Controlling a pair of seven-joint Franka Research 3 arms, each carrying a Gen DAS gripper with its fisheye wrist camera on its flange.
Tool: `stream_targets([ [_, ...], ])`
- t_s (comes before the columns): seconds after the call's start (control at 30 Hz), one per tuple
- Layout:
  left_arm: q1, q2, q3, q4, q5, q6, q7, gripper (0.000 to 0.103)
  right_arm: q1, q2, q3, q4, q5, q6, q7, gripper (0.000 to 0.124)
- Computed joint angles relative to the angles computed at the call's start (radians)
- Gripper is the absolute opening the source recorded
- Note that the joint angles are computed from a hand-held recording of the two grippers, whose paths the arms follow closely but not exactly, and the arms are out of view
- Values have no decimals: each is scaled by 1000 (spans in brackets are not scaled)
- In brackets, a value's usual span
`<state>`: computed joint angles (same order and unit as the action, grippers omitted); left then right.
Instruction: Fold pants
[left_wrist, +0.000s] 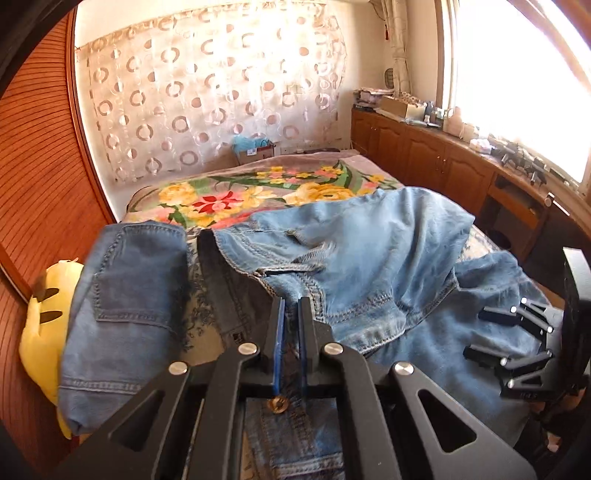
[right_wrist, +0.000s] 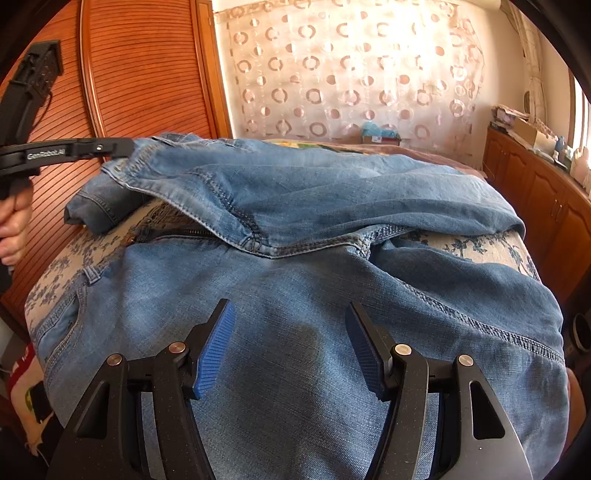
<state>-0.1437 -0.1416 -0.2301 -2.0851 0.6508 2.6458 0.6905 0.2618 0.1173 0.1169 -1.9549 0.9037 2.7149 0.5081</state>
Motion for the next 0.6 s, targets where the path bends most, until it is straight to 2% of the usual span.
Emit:
stream_targets([
  [0.17,3,6,12,-44,-39,-20,0,2,-1,1,1,1,2,0,-2,64],
  [0.4,1,54,23,-73,-92,3,1,2,-2,-1,0,-2,7,-2,-10,64],
  [0.6,4,37,19,-90,-34,32,-56,6,-2,1,-1,0,3,-3,-6,64],
])
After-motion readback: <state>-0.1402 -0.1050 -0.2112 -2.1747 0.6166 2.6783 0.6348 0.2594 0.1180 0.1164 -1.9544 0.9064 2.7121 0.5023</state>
